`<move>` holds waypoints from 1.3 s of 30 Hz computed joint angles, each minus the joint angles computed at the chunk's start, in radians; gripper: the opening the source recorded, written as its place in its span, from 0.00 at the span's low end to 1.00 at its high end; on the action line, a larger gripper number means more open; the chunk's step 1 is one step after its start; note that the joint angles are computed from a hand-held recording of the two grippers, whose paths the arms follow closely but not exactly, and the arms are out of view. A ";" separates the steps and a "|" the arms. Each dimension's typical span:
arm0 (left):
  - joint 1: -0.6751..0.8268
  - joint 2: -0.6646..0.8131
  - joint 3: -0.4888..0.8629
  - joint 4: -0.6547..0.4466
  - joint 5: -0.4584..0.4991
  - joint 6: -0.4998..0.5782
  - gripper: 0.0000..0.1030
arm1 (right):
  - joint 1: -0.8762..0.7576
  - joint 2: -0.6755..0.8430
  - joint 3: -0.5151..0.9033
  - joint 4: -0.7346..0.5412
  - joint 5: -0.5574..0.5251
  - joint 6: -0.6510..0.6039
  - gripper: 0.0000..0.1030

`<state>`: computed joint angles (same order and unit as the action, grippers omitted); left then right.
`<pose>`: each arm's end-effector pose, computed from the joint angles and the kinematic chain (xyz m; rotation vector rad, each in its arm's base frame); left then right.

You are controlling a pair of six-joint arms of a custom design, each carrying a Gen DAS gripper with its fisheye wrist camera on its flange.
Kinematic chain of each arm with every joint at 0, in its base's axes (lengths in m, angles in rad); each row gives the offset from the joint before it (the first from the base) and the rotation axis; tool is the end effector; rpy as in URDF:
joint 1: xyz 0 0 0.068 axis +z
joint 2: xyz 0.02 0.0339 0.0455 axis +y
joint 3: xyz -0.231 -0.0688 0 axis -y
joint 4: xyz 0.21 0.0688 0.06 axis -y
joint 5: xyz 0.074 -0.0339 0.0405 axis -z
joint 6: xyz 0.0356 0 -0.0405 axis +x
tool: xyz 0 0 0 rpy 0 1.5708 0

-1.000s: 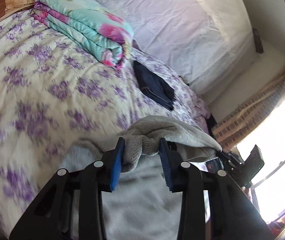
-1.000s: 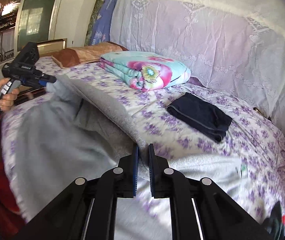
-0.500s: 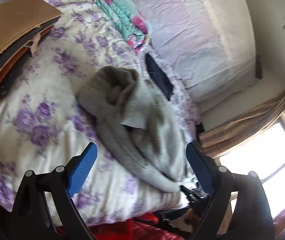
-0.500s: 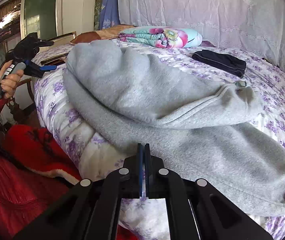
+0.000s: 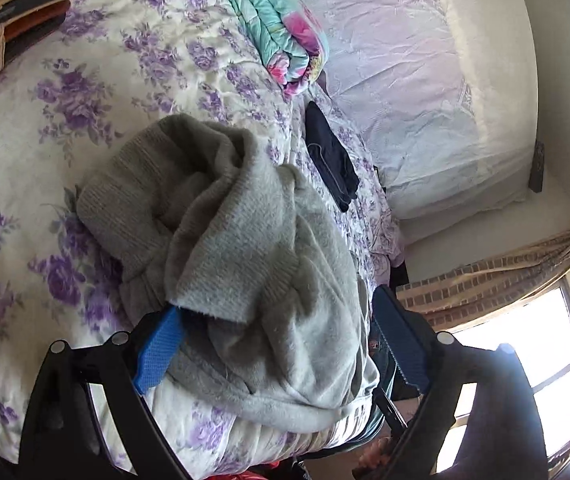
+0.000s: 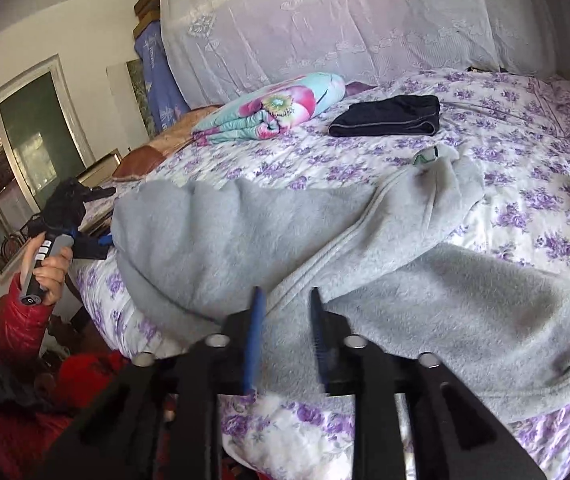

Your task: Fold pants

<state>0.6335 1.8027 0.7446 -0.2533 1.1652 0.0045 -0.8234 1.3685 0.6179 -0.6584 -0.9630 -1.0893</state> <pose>0.2216 0.1222 0.0996 -0.5070 2.1773 -1.3024 0.1460 -0.1146 0.1473 -0.3868 2.1838 0.5207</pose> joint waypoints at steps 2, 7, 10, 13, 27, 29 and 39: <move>0.010 -0.040 -0.029 0.077 -0.024 -0.051 0.65 | 0.022 -0.009 0.003 0.021 -0.001 0.047 0.36; 0.058 -0.046 -0.001 0.061 -0.007 0.014 0.12 | 0.096 0.001 0.051 0.116 0.052 0.247 0.46; 0.111 -0.074 0.008 -0.014 0.019 0.119 0.12 | 0.126 0.002 0.101 0.179 0.100 0.394 0.55; 0.117 -0.058 0.003 -0.036 -0.004 0.179 0.12 | 0.203 0.051 0.195 0.201 0.173 0.516 0.57; 0.042 0.010 -0.043 0.164 -0.037 0.063 0.32 | 0.509 0.307 0.207 0.532 0.709 0.594 0.19; 0.035 0.061 0.004 0.116 -0.008 0.101 0.21 | 0.429 0.270 0.189 0.509 0.595 0.587 0.10; 0.192 -0.015 0.128 -0.256 0.095 0.380 0.11 | -0.134 0.281 0.224 -0.036 -0.025 0.229 0.09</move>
